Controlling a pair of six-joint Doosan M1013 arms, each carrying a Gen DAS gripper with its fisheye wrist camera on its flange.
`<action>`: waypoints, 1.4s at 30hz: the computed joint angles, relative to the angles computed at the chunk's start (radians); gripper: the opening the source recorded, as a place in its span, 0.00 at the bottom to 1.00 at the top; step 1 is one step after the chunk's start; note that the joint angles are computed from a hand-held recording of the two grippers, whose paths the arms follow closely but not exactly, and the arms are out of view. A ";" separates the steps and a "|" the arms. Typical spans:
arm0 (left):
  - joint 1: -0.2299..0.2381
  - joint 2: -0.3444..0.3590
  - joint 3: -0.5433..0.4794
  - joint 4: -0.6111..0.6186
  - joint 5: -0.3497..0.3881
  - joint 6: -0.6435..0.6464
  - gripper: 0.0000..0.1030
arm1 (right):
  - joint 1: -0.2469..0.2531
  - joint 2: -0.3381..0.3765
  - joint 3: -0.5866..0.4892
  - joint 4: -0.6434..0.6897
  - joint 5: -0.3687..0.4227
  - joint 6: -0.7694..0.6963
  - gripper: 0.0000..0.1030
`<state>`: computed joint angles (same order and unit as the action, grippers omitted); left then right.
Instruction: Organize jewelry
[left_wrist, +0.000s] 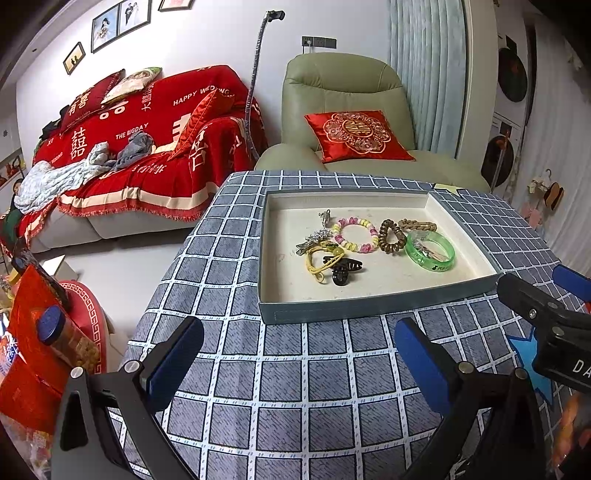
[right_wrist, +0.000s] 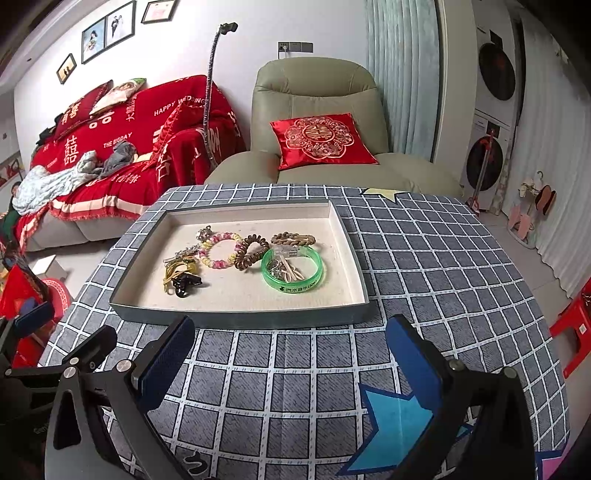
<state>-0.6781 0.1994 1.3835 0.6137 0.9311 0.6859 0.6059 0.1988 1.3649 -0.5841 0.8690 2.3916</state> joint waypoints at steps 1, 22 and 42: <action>0.001 0.001 0.000 -0.002 -0.001 0.001 1.00 | 0.001 -0.001 0.000 -0.001 0.000 0.001 1.00; 0.004 0.002 0.008 -0.009 -0.007 0.003 1.00 | 0.004 0.002 -0.004 0.002 0.002 -0.006 1.00; 0.004 -0.001 0.012 -0.007 -0.002 -0.001 1.00 | 0.009 0.006 -0.013 0.007 0.008 -0.014 1.00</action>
<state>-0.6740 0.1987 1.3956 0.6067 0.9289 0.6848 0.6152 0.2047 1.3524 -0.5767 0.8769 2.3771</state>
